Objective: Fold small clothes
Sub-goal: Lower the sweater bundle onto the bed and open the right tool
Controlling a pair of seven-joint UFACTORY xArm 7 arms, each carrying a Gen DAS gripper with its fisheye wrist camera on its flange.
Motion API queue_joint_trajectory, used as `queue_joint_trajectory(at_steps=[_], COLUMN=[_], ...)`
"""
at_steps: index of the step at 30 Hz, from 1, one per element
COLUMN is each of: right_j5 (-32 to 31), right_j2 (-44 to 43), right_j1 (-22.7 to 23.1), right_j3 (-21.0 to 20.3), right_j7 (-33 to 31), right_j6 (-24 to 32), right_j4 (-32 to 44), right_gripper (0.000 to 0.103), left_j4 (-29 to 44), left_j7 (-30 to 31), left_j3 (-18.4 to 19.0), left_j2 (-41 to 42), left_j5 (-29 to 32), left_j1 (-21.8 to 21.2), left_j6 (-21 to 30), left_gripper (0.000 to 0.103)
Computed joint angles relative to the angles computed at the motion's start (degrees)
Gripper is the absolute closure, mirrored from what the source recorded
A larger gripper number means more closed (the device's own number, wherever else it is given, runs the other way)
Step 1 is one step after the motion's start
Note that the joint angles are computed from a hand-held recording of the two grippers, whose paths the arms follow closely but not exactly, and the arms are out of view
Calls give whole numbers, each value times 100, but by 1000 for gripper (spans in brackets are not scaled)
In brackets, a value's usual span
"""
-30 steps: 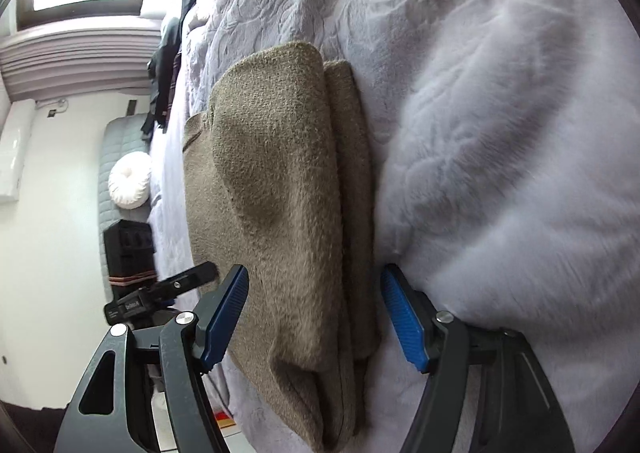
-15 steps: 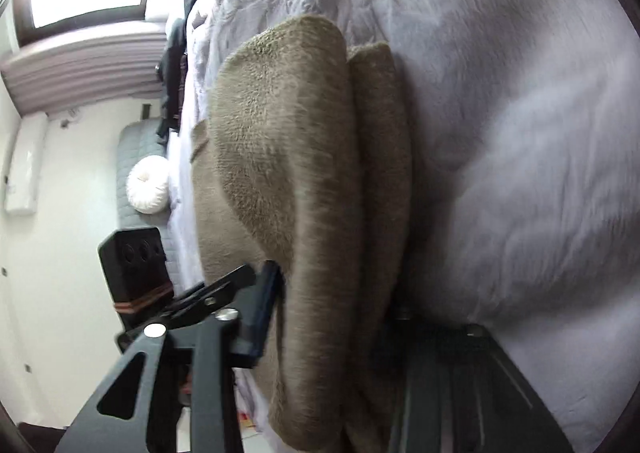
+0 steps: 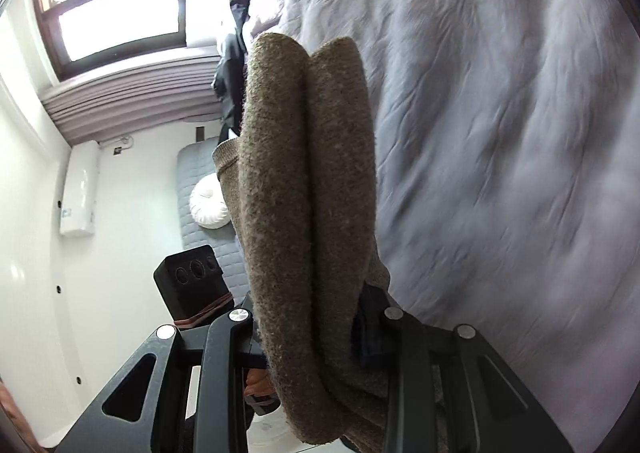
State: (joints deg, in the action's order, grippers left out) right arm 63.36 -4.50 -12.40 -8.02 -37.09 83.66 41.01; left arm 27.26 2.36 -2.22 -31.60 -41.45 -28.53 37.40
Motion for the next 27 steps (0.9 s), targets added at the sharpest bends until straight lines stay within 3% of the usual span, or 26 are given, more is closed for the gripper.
queue_joint_trajectory(at_steps=[7,12,16,18,21,23,25,27], right_j5=[246,412,453,237,-669,-1252,-1730,-1798], right_j2=[-1537,-2336,-2494,-2401,-2480,-2708,-3136,-3429], right_j1=[382,823,1224,1400,1594,1627,1645,1673], right_j3=[89,150,303,478,953,1116,1170,936], right_j7=[581,923,1030,1165,1928,2420,2787,2913], right_j6=[-165,-418,-800,-1146,-1862,-2130,-2222,-2230], right_j4=[-1218,-1994,-2372,-2409,-2361,-2300,-2320,-2394], right_gripper=[71,71,71,71,64,46,46,46], left_j4=[-482,-955,-1442,-1699,-1722,-1902,-1843,-1820], left_j7=[-368,-979,-1317,-1585,-2091,-2276,-2573,-2465], left_j3=[252,72,30,-151,-543,-356,-276,-378], left_j2=[-1649,-2700,-3353,-3553,-3664,-4356,-4703,-4672], left_j5=[820,1079,1282,1397,1897,2119,2408,2524], left_j1=[517,702,795,788,825,895,922,1071], left_j6=[1451,2202,2643,2828,3132,3504,3813,3779], left_gripper=[54,54,53,53,53,51,51,51])
